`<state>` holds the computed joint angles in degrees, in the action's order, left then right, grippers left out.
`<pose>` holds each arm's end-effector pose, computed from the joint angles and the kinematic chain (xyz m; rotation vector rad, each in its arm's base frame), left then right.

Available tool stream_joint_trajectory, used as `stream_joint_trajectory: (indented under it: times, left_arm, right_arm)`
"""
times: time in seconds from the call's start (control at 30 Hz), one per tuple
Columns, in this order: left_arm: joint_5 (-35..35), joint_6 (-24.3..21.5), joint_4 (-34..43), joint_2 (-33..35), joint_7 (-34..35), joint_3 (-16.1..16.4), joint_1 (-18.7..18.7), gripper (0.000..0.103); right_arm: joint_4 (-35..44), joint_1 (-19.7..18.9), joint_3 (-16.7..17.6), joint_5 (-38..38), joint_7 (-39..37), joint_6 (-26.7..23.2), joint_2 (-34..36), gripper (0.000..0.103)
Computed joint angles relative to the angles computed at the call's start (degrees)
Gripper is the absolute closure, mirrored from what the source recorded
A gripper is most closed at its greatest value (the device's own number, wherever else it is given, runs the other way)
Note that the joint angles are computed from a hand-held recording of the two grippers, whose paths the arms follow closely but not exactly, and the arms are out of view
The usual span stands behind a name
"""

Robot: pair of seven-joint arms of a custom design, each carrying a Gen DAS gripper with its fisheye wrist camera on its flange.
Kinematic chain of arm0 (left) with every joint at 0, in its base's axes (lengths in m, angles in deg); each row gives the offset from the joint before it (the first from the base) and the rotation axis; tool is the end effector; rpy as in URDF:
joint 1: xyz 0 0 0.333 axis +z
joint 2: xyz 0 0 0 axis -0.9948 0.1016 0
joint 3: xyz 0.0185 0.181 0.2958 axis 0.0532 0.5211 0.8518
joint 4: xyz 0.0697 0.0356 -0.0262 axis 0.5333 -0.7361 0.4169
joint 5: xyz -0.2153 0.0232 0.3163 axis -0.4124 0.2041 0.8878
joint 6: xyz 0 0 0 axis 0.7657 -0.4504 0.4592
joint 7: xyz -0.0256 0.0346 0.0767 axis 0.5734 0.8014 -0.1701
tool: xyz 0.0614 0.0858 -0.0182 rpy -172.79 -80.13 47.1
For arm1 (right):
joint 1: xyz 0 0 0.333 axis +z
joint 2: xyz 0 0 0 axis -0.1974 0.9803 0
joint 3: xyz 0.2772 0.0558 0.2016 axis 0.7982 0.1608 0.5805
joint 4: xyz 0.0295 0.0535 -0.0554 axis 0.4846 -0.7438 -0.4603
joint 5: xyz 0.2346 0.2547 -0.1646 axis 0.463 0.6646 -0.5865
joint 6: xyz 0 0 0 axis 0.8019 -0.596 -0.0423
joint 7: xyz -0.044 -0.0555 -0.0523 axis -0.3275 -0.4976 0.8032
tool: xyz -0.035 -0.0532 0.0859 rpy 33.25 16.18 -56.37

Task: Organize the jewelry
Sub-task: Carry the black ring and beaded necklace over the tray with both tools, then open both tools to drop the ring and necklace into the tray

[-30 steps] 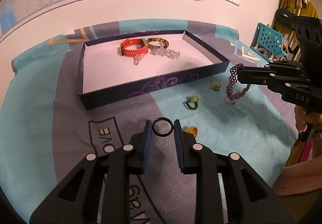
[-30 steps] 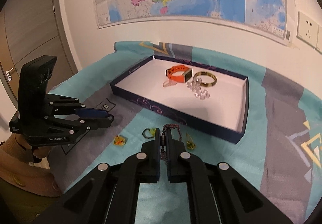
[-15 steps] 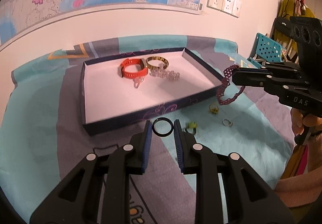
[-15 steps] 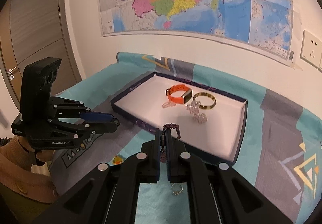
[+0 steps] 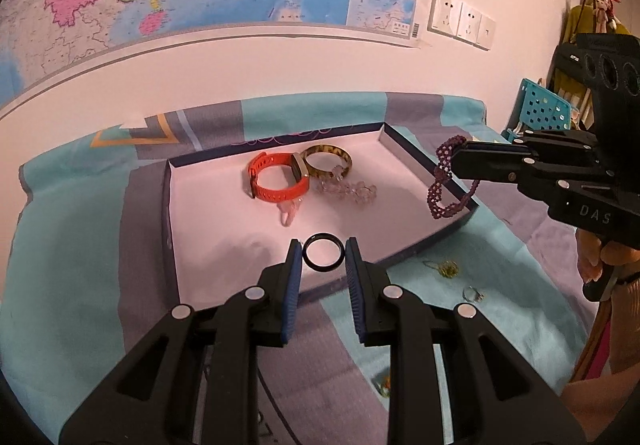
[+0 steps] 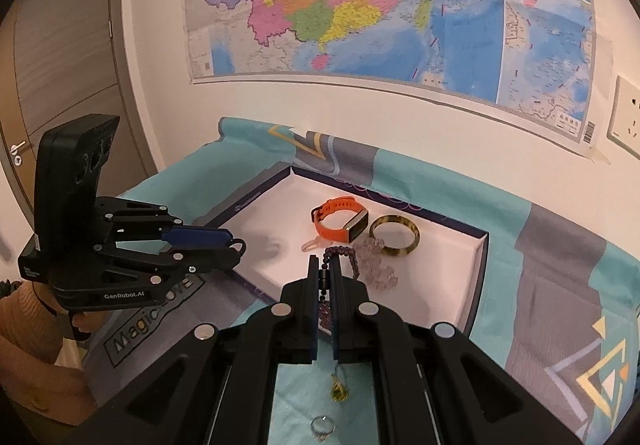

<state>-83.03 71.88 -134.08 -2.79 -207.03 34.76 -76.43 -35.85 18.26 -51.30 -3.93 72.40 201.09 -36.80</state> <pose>0.6858 -0.0775 0.3501 -0.9542 2.5145 -1.1976 0.5973 0.2076 0.4118 -1.7417 1.6352 -0.6094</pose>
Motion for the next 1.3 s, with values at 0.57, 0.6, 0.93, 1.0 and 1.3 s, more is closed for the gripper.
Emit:
stream_joint_trajectory:
  times: [0.57,0.6,0.93,1.0,1.3]
  left_arm:
    - [12.9,2.18,8.32,7.63,-13.91,-0.09,-3.58,0.081]
    - [13.77,2.56,8.59,7.98,-14.68,-0.17,-3.73,0.081]
    - [21.96,3.97,11.95,11.51,-22.35,-0.73,-5.05,0.081]
    - [23.39,4.08,12.48,12.04,-23.67,-0.65,-5.37,0.081]
    - [27.98,4.14,14.48,13.99,-28.07,-0.71,-5.92,0.08]
  right_arm:
    - [7.34,-13.18,14.87,11.76,-12.81,-4.35,7.1,0.1]
    - [7.7,-14.27,16.12,12.78,-13.81,-4.41,7.58,0.1]
    - [10.83,-19.08,21.68,20.13,-20.61,-5.66,11.4,0.1]
    - [11.13,-19.39,22.0,21.0,-21.45,-5.99,11.81,0.1]
    - [12.41,-20.0,22.73,23.66,-24.63,-8.98,13.06,0.099]
